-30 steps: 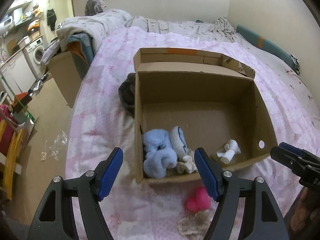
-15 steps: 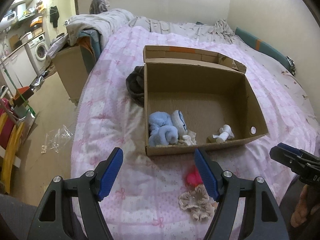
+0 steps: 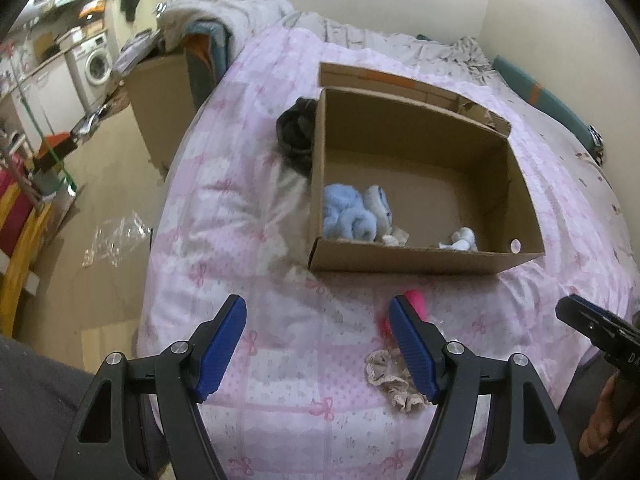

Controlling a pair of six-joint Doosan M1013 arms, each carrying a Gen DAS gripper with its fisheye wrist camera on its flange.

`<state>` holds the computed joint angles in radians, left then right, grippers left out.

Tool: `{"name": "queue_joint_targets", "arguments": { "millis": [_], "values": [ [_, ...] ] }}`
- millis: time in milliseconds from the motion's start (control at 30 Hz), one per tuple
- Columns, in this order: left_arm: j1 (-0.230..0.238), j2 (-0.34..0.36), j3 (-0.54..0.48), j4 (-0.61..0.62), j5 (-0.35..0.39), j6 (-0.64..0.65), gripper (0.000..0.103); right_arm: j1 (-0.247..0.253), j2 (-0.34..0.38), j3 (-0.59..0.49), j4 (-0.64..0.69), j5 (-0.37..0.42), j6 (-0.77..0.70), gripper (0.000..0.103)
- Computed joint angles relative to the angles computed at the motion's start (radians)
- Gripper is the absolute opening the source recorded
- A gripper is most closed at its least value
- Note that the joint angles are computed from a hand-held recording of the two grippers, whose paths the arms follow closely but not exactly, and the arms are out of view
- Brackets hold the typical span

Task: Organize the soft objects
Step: 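Move both tools back toward the items lying in front of the box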

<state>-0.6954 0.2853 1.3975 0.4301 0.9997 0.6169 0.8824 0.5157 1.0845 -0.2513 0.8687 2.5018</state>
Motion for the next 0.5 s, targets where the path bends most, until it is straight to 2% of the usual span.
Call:
{"name": "queue_joint_targets", "arguments": {
  "millis": [167,267,333,433,500],
  "values": [
    [0.019,0.007,0.001,-0.059,0.008,-0.03,0.071,-0.014,-0.001,0.012,0.067,0.02,-0.016,0.078],
    [0.026,0.013,-0.001,-0.099,0.01,-0.019,0.071,-0.033,0.014,0.004,0.22,0.018,-0.12,0.078],
    [0.025,0.018,-0.004,-0.103,0.016,-0.009,0.071,-0.035,0.046,-0.036,0.28,0.086,-0.179,0.078],
    [0.023,0.021,-0.006,-0.11,0.015,0.005,0.071,-0.03,0.118,-0.132,0.335,0.246,-0.264,0.078],
    [0.024,0.024,-0.008,-0.114,0.013,0.011,0.071,-0.028,0.157,-0.178,0.363,0.321,-0.296,0.078]
  ]
}}
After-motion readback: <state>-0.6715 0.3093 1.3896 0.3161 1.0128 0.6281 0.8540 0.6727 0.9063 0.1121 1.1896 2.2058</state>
